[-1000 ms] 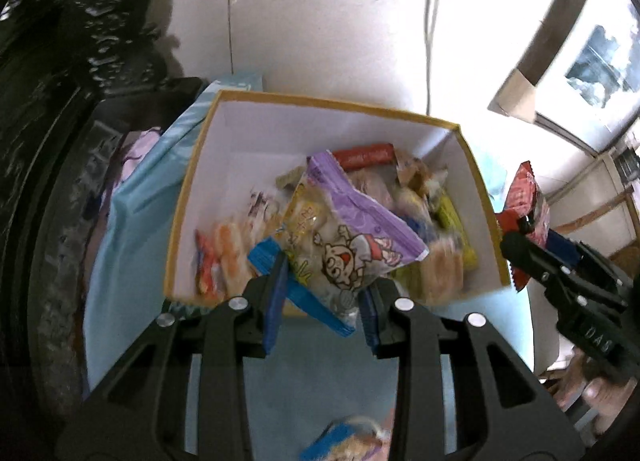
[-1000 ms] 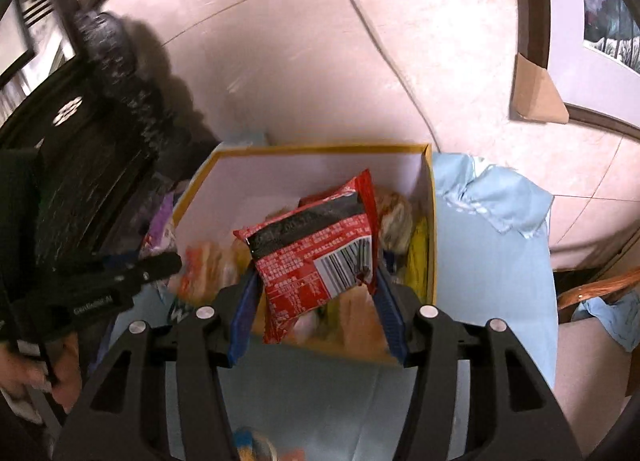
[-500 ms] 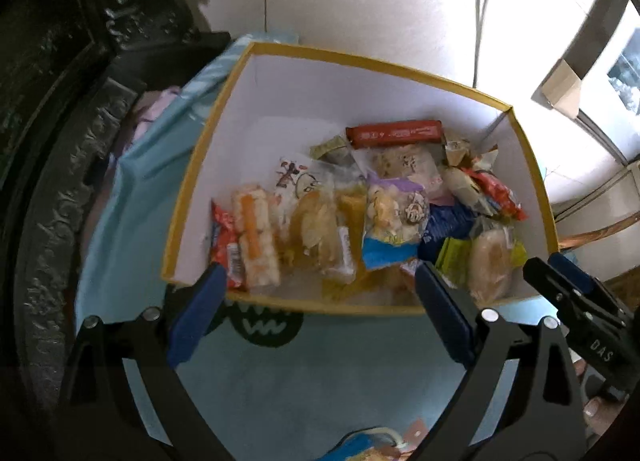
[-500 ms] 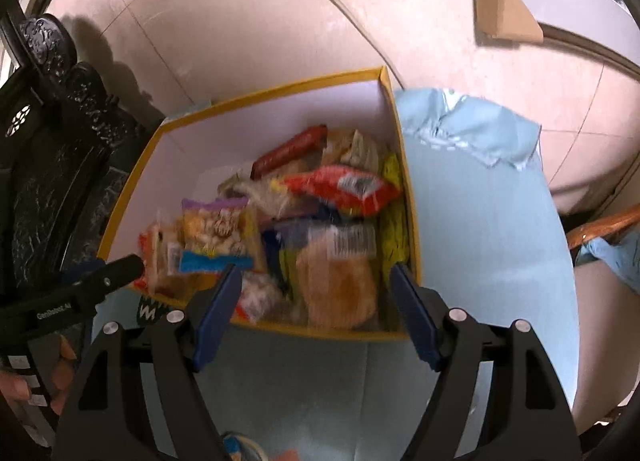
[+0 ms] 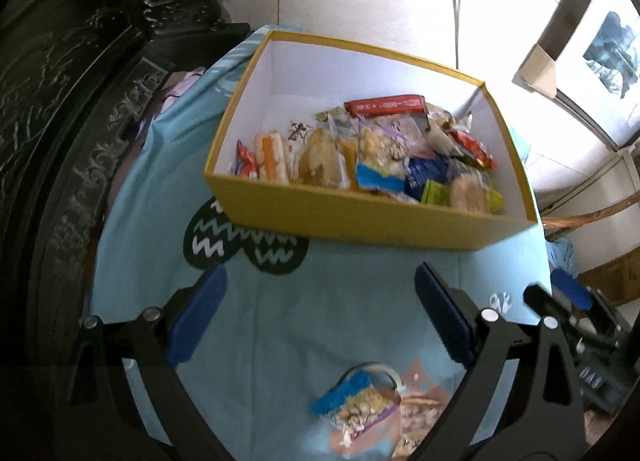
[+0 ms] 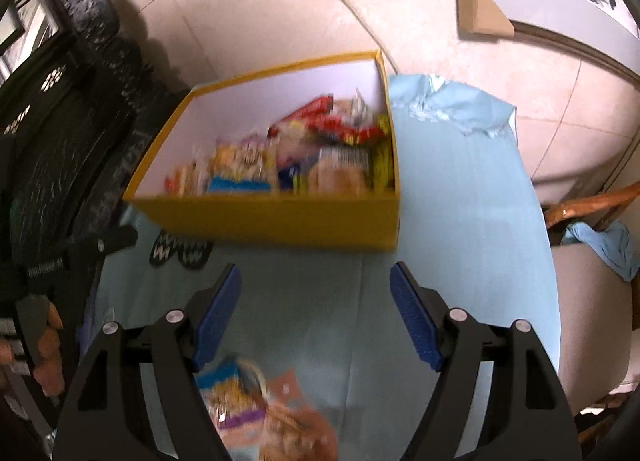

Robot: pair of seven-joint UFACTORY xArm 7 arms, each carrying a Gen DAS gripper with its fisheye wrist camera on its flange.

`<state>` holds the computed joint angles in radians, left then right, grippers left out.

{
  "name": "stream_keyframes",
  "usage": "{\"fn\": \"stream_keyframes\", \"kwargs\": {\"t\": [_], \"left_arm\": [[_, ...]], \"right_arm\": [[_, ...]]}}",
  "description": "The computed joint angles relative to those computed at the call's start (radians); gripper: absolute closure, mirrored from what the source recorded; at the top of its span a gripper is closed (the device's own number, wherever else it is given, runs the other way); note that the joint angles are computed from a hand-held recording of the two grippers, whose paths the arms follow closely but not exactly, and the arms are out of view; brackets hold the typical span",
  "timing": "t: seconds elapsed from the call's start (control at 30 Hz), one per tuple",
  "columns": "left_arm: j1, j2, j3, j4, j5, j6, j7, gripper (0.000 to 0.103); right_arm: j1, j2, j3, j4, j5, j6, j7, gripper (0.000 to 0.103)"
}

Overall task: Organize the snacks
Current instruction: 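Carry both bags over the yellow box and open both tools to drop them, then grasp the blue-topped cartoon snack bag with the left tool while the right tool grasps the brown paper bag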

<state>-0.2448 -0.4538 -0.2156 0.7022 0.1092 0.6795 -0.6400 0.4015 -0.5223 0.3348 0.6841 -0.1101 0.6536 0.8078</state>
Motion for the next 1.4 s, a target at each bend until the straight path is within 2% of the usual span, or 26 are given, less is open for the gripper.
{"fn": "stream_keyframes", "kwargs": {"t": [0.1,0.23,0.4,0.5,0.57,0.67,0.7,0.77,0.8,0.83,0.87,0.93,1.13,1.33,1.37,1.4], "left_arm": [[-0.021,-0.047,-0.005,-0.043,-0.02,0.016,-0.003,0.007],[-0.064,-0.097,-0.02,-0.133,-0.059,0.034,-0.012,0.007],[-0.117,-0.129,-0.024,-0.236,-0.114,0.058,-0.034,0.007],[-0.134,-0.142,-0.028,-0.271,-0.124,0.08,-0.044,0.007],[-0.142,-0.156,-0.027,-0.29,-0.129,0.089,-0.051,0.007],[-0.148,-0.178,-0.027,-0.309,-0.13,0.101,-0.062,0.007],[-0.149,-0.181,-0.027,-0.31,-0.129,0.105,-0.063,0.007],[-0.152,-0.184,-0.028,-0.311,-0.129,0.119,-0.066,0.007],[-0.151,-0.18,-0.025,-0.311,-0.129,0.118,-0.064,0.007],[-0.153,-0.176,-0.026,-0.312,-0.13,0.117,-0.065,0.007],[-0.156,-0.171,-0.025,-0.313,-0.134,0.116,-0.065,0.007],[-0.169,-0.155,-0.022,-0.313,-0.152,0.108,-0.064,0.007],[-0.197,-0.05,-0.036,-0.277,-0.179,0.061,-0.075,0.007],[-0.201,0.089,-0.07,-0.207,-0.126,0.034,-0.114,0.008],[-0.204,0.112,-0.072,-0.198,-0.117,0.028,-0.117,0.01],[-0.207,0.132,-0.071,-0.187,-0.112,0.025,-0.121,0.017]], "right_arm": [[0.055,-0.041,0.004,-0.045,0.04,0.035,-0.016,0.025],[0.157,-0.08,0.023,-0.126,0.113,0.081,-0.044,0.017],[0.274,-0.053,0.051,-0.186,0.195,0.098,-0.056,0.016],[0.287,-0.005,0.075,-0.181,0.182,0.098,-0.037,0.016],[0.298,0.022,0.081,-0.188,0.182,0.064,-0.023,0.016],[0.277,0.065,0.118,-0.17,0.106,0.042,0.03,0.016],[0.268,0.082,0.132,-0.158,0.073,0.048,0.049,0.019],[0.263,0.136,0.152,-0.113,0.002,0.097,0.053,0.045],[0.266,0.14,0.153,-0.106,-0.021,0.114,0.057,0.05],[0.275,0.126,0.139,-0.109,-0.019,0.127,0.057,0.06],[0.287,0.106,0.121,-0.123,0.0,0.119,0.056,0.064],[0.308,0.042,0.076,-0.167,0.061,0.108,0.048,0.066],[0.311,-0.178,0.008,-0.277,0.162,0.151,0.036,0.067],[0.299,-0.266,-0.001,-0.323,0.217,0.177,0.028,0.067],[0.298,-0.27,0.001,-0.324,0.22,0.179,0.026,0.066],[0.296,-0.269,0.007,-0.32,0.224,0.179,0.028,0.067]]}}
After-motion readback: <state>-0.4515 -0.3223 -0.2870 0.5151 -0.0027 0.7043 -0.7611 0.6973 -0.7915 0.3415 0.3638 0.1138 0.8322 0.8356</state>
